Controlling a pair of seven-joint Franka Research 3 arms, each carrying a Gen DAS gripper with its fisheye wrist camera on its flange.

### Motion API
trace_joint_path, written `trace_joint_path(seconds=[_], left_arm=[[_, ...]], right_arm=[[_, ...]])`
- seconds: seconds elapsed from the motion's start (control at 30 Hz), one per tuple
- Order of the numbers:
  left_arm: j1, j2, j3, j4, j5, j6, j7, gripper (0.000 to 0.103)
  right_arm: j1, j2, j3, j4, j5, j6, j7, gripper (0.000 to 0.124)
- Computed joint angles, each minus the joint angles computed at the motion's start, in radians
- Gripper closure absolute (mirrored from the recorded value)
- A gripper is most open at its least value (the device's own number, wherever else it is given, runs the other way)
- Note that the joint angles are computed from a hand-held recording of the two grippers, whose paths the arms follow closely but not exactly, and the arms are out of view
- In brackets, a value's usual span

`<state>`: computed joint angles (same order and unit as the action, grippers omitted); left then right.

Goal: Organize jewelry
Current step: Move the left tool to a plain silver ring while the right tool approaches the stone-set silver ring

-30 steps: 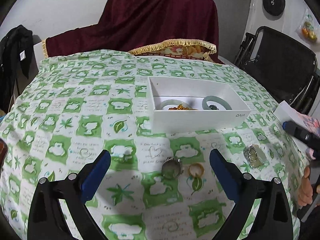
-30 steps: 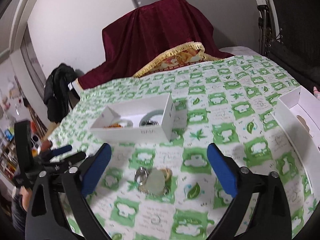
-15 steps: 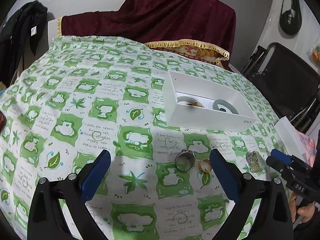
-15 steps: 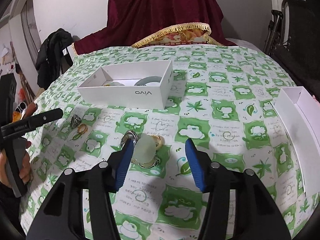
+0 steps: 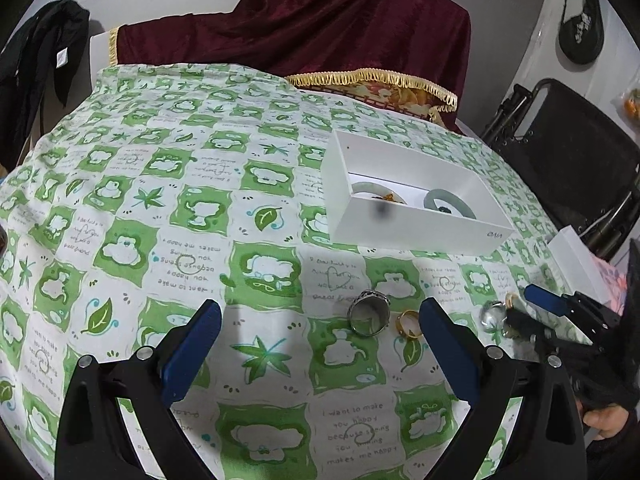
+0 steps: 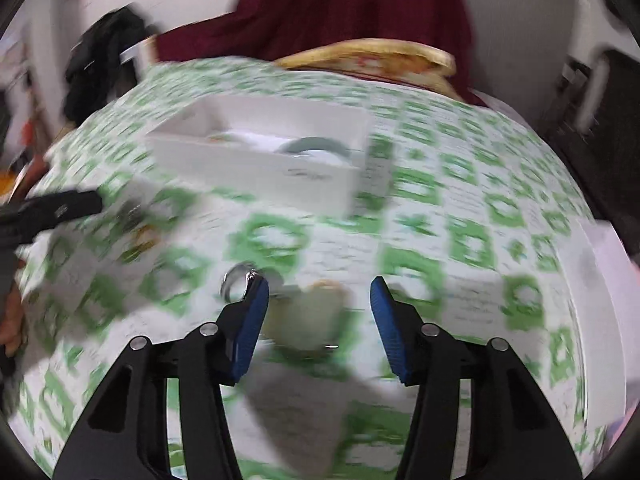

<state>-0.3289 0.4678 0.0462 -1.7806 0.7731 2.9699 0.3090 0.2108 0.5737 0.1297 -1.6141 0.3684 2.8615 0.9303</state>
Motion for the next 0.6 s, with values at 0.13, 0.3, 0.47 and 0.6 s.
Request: trace_joint_path(seconds=[0.13,0.3,0.47,0.6], left_arm=[[-0.007,-0.003,0.011,-0.004,0.012,-0.001,-0.021,0.004],[0.012,-0.007,-0.002,-0.017,-0.012,0.019,-0.018,0.004],[0.016,-0.008,-0.011,-0.017,-0.029,0.007,0.01,0.004],[0.021,-0.006,-0.022,-0.014,-0.041,0.005,0.041,0.004]], right_arm=[[-0.073,-0.029,0.1,-0.056,0.084,0.069,-0.119,0.074],[-0.167,-0.053,0.203,-0.078,0.247,0.026,-0.276,0.076],[-0.15,-0.082,0.206,-0.106,0.323,-0.016,-0.416,0.082],[-0.114,-0.088,0.165,-0.099,0.371,-0.043,-0.439,0.082]])
